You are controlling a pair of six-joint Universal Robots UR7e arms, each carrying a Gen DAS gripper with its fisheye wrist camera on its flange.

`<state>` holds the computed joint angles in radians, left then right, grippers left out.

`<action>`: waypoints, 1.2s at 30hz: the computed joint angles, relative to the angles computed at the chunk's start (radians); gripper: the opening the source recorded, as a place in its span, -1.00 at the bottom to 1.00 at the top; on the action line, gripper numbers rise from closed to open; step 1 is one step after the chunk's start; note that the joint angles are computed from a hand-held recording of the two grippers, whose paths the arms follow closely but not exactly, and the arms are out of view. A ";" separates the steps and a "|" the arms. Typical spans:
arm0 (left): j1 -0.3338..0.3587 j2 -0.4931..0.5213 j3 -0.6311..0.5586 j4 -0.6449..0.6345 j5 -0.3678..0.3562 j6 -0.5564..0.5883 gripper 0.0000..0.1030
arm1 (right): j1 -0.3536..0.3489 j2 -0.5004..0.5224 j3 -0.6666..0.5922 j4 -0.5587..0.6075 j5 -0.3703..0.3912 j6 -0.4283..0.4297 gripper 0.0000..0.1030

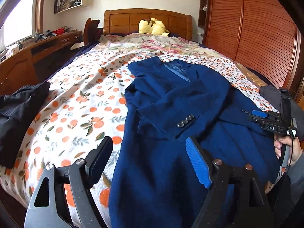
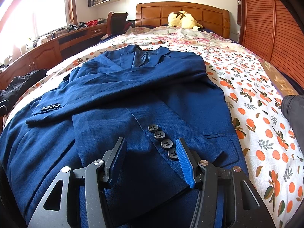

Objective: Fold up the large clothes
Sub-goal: 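Move both grippers to the jacket hem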

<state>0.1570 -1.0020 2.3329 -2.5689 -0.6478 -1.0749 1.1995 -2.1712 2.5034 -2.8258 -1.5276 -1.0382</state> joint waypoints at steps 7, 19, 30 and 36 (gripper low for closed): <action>-0.028 -0.025 0.022 0.062 -0.008 -0.055 0.55 | 0.000 -0.001 0.001 -0.002 -0.001 -0.004 0.08; -0.047 -0.051 0.046 0.090 -0.007 -0.093 0.55 | 0.001 0.001 0.000 -0.004 -0.006 -0.007 0.08; -0.061 -0.094 0.079 0.120 -0.022 -0.128 0.55 | -0.004 -0.115 -0.001 0.096 -0.008 -0.039 0.08; -0.078 -0.122 0.126 0.060 -0.055 -0.103 0.22 | -0.229 -0.399 -0.032 0.419 0.162 -0.157 0.20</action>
